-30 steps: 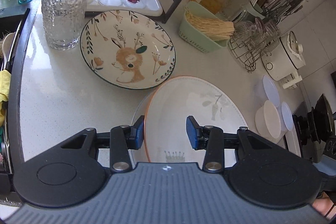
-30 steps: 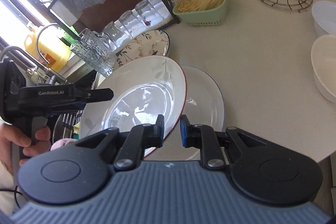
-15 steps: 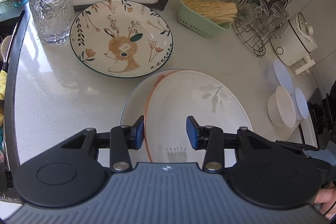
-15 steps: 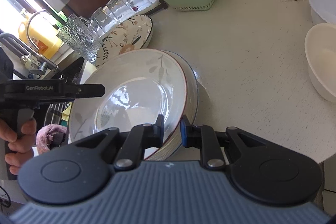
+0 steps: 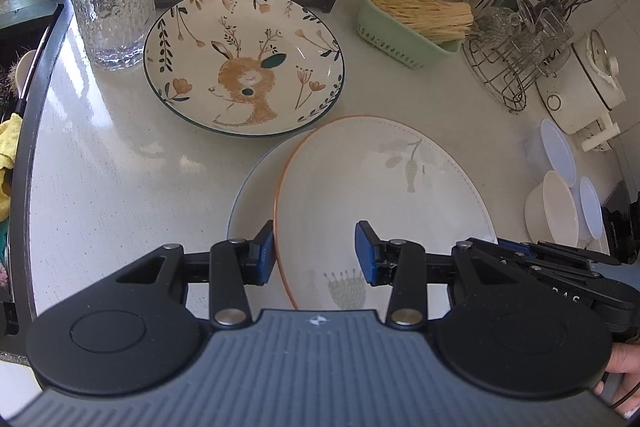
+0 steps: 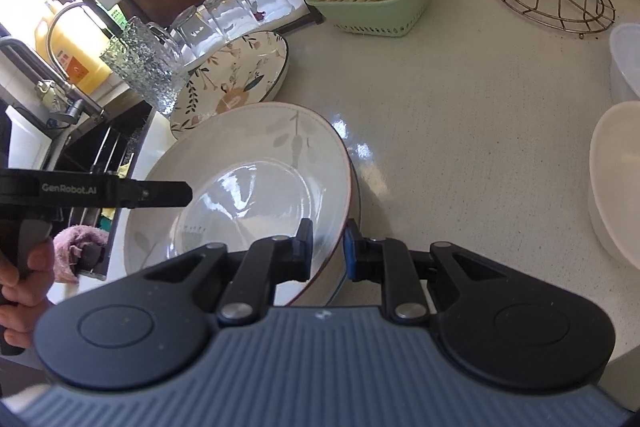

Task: Organize plates and bowls
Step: 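Lift the leaf-print plate with the left gripper over the rose plate, then lower the leaf-print plate onto the rose plate and open the left gripper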

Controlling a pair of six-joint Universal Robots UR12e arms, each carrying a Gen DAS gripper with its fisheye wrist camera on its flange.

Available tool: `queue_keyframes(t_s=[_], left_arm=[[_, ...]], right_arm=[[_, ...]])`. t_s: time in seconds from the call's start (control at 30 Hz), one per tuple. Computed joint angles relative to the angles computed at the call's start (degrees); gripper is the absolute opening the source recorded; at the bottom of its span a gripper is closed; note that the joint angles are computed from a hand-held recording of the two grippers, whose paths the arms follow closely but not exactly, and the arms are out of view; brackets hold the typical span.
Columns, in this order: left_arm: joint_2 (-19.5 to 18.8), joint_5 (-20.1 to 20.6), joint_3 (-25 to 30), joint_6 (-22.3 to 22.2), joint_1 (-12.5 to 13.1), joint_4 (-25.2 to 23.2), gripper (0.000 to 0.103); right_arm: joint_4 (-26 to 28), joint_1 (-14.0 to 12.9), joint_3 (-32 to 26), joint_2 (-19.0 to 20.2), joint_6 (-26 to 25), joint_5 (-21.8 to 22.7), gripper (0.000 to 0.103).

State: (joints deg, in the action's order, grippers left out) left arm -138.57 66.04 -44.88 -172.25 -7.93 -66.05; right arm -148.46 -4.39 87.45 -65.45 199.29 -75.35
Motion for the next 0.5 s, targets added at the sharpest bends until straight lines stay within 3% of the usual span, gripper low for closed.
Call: queue_keyframes(t_s=[0.5], left_arm=[[-1.02,0.45,1.87,1.13,-0.24,-4.15,0.046]], right_arm=[[0.06,0.84,-1.52,1.05,-1.77,-4.82,0.020]])
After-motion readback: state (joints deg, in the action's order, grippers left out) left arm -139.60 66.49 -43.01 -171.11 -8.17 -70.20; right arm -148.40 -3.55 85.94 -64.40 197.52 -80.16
